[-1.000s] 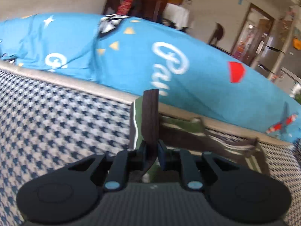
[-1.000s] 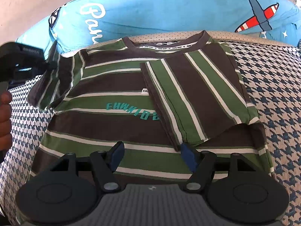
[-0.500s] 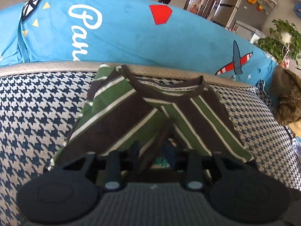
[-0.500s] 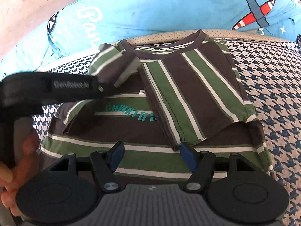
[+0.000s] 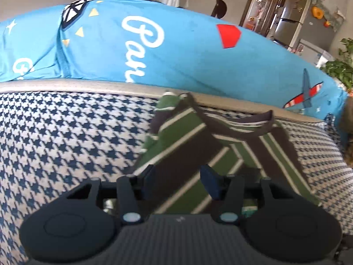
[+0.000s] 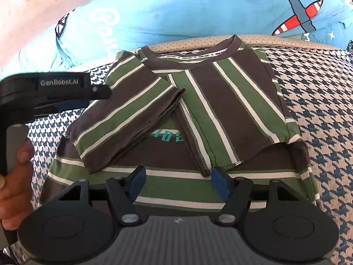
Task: Fold clothes
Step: 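Lift the sleeve with the left tool and fold it over the shirt body, then open the left tool and withdraw it from the folded sleeve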
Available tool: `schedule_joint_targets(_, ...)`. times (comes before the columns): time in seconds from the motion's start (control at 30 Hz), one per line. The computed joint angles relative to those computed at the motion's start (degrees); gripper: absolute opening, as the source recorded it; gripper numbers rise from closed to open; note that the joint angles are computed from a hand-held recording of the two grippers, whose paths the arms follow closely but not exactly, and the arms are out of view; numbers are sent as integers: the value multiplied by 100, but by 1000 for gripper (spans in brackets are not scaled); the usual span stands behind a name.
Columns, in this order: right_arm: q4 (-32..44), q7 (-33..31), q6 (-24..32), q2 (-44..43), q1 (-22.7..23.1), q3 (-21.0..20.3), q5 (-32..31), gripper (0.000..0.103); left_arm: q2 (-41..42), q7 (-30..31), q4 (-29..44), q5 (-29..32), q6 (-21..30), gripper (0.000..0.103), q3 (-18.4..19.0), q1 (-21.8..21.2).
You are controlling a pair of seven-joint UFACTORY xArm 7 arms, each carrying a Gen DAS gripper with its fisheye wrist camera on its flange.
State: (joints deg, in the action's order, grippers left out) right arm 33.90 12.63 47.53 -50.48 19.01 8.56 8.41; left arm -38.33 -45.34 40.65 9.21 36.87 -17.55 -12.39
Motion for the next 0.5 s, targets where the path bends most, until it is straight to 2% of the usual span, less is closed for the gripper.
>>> schedule_joint_targets(0.23, 17, 9, 14, 20, -2, 2, -18, 66, 55, -246, 11, 483, 612, 51, -280, 318)
schedule_joint_targets(0.3, 25, 11, 18, 28, -2, 6, -24, 66, 73, -351, 8, 647, 766, 61, -334, 373)
schedule_joint_targets(0.4, 23, -2, 22, 26, 4, -7, -24, 66, 57, -525, 33, 872, 944, 65, -398, 439)
schedule_joint_targets(0.5, 19, -21, 29, 12, 10, -23, -17, 66, 56, -710, 84, 1099, 1170, 66, -483, 506)
